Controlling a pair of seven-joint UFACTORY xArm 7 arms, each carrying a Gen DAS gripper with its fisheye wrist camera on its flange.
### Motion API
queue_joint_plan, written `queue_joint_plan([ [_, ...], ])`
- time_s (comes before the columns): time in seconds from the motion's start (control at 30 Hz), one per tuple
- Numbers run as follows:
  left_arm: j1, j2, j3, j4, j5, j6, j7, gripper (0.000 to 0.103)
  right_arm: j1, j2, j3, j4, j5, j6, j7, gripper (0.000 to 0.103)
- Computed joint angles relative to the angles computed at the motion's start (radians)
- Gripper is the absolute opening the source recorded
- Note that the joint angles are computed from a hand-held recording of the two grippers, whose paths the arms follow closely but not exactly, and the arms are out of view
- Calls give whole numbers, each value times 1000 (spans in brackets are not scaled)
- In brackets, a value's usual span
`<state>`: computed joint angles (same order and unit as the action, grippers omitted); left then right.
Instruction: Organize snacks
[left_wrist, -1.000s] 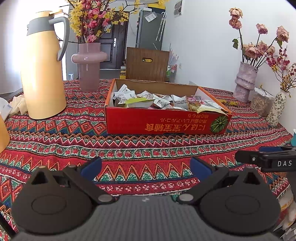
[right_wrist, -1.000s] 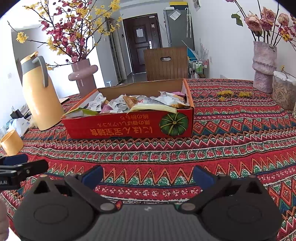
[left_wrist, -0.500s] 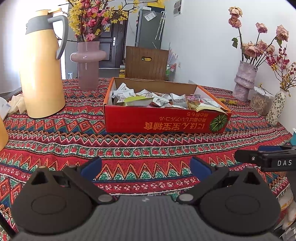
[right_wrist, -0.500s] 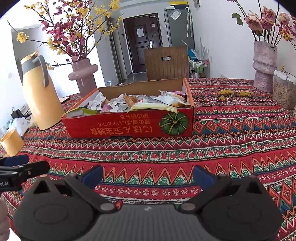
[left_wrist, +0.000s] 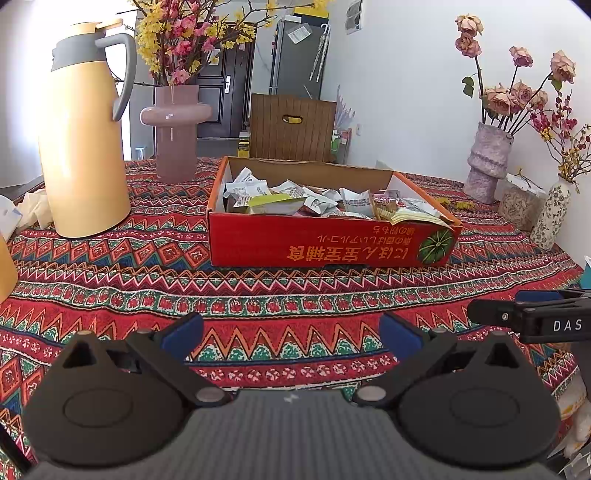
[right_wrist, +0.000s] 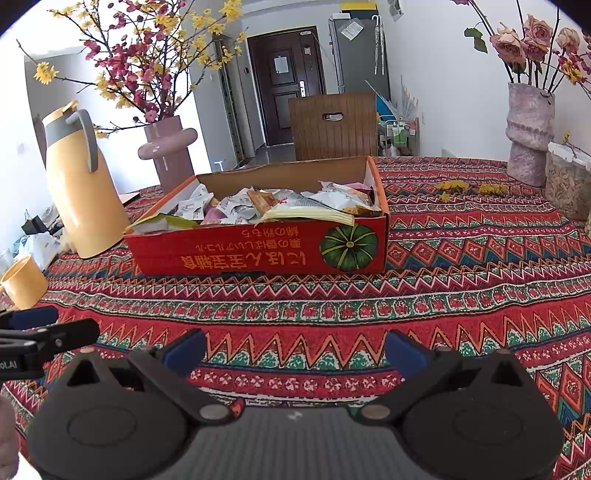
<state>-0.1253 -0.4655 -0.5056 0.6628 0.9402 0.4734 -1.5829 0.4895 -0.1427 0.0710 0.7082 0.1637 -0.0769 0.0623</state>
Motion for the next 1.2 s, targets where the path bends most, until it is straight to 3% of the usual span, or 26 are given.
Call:
queue_joint_plan([
  [1.2,18,-15,-15,-10,3,-27,-2,103,10,3,-9,2,7,6,-9,103],
])
